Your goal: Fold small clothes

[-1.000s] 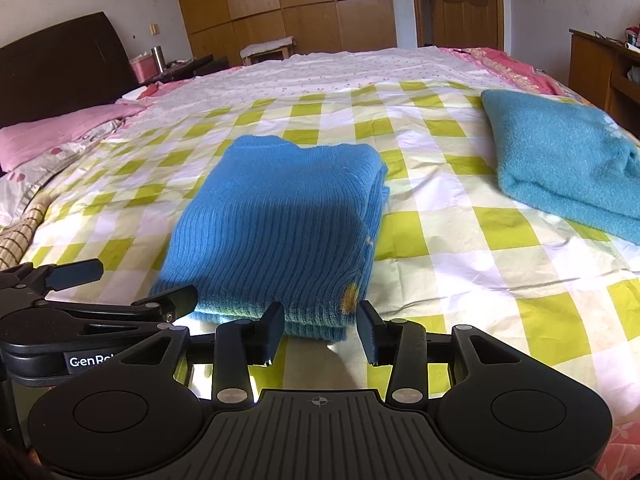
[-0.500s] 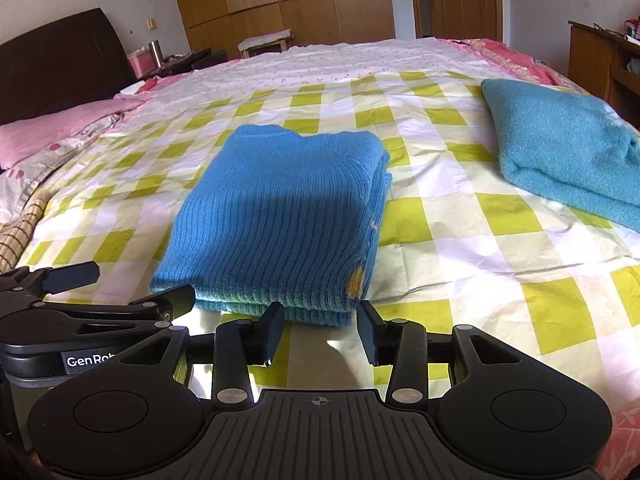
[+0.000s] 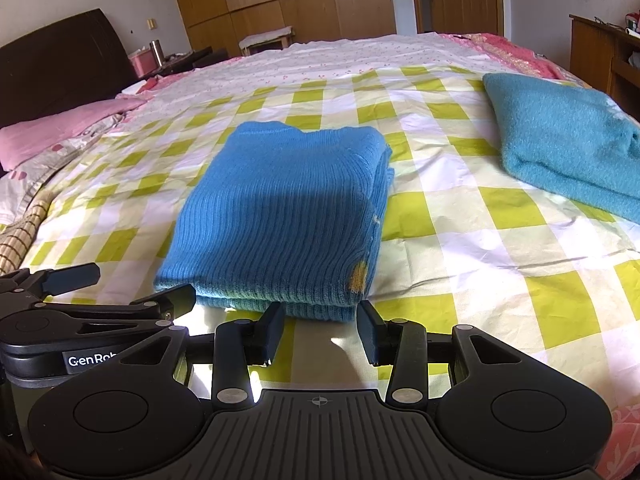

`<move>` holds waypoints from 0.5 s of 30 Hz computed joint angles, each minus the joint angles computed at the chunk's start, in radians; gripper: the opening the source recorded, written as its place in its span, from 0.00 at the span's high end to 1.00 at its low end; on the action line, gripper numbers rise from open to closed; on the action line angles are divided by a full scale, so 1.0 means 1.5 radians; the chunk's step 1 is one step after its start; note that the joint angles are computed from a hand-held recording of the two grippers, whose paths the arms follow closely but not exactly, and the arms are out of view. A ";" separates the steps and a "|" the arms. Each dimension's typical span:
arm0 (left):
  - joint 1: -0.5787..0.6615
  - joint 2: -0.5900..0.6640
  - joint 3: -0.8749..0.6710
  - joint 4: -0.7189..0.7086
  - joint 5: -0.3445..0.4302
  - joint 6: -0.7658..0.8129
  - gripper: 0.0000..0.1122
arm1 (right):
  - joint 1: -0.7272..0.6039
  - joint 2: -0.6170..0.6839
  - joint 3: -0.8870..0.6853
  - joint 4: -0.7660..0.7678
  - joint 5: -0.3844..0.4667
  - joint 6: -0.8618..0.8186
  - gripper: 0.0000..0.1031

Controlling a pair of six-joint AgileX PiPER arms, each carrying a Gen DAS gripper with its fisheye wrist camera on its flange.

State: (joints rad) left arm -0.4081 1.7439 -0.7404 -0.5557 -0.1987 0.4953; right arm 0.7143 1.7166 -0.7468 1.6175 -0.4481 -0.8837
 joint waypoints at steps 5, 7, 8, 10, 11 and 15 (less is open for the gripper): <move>0.001 -0.001 0.000 0.006 0.000 -0.004 0.08 | 0.001 0.001 -0.001 0.004 -0.001 -0.004 0.61; 0.001 -0.002 0.000 0.015 0.002 -0.012 0.08 | 0.000 0.002 -0.002 0.009 -0.001 -0.008 0.61; 0.002 -0.003 0.001 0.021 0.002 -0.018 0.08 | 0.000 0.003 -0.003 0.012 -0.001 -0.011 0.61; 0.002 -0.002 0.001 0.021 0.002 -0.018 0.08 | 0.000 0.004 -0.004 0.017 0.000 -0.017 0.61; 0.002 -0.003 0.001 0.022 0.002 -0.019 0.08 | 0.000 0.004 -0.004 0.018 -0.001 -0.018 0.61; 0.002 -0.003 0.001 0.020 0.002 -0.017 0.08 | 0.000 0.004 -0.004 0.018 0.000 -0.017 0.61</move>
State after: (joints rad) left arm -0.4054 1.7400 -0.7386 -0.5257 -0.1954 0.4698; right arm 0.7140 1.7232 -0.7529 1.6441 -0.4483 -0.9099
